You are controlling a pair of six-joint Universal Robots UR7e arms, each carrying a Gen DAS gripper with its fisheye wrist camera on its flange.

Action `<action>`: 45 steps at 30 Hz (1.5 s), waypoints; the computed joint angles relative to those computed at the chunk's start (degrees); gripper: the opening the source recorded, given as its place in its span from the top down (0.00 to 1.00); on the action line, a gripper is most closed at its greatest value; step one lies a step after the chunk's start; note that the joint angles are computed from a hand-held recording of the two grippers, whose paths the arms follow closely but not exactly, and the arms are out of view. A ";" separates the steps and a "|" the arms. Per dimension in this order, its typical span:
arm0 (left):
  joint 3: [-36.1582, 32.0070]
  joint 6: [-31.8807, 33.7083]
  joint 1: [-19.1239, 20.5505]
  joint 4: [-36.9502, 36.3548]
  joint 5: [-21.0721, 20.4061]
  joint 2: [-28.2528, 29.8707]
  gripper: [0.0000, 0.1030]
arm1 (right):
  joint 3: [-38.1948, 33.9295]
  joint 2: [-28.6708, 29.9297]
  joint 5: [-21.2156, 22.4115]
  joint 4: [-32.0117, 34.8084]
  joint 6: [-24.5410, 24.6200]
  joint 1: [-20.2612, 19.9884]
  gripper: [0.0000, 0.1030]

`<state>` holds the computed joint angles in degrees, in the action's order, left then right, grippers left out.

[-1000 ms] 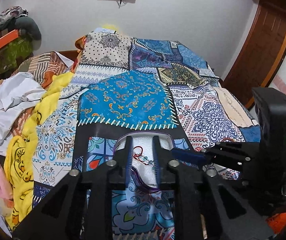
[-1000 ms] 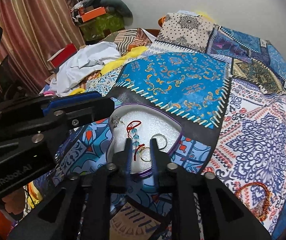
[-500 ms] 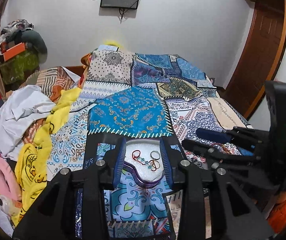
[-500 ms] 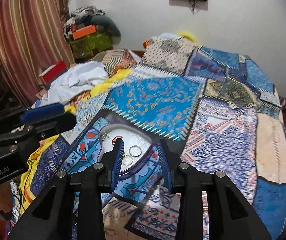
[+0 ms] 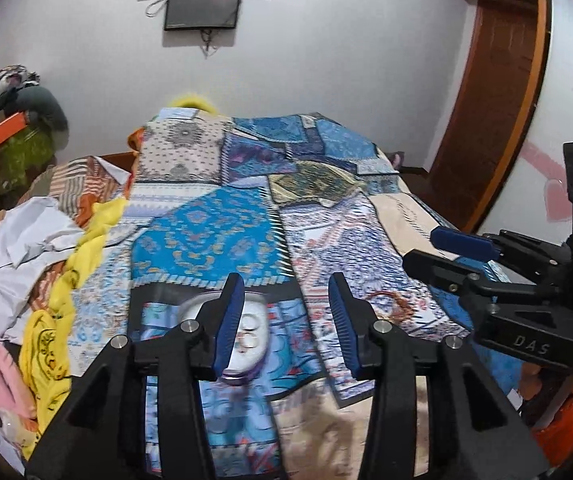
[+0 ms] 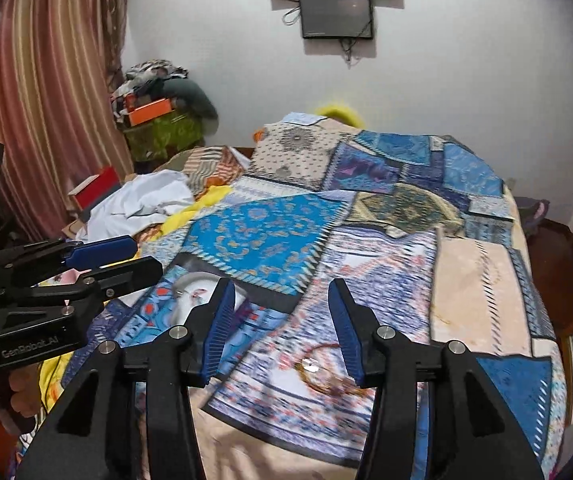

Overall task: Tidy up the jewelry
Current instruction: 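Move both grippers away from the tin toward the remaining jewelry on the quilt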

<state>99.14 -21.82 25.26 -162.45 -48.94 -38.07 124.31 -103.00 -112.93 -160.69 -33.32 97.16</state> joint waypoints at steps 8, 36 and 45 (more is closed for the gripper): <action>-6.49 1.44 0.22 3.84 -4.40 5.73 0.58 | -0.16 -4.86 0.47 0.93 0.14 -5.90 0.56; -11.63 -0.86 3.94 7.49 -12.04 14.02 0.80 | 0.58 -7.30 5.04 8.86 0.78 -17.38 0.56; -11.40 -0.84 3.85 5.54 -12.45 14.15 0.99 | 0.70 -7.63 4.64 9.85 1.06 -17.18 0.56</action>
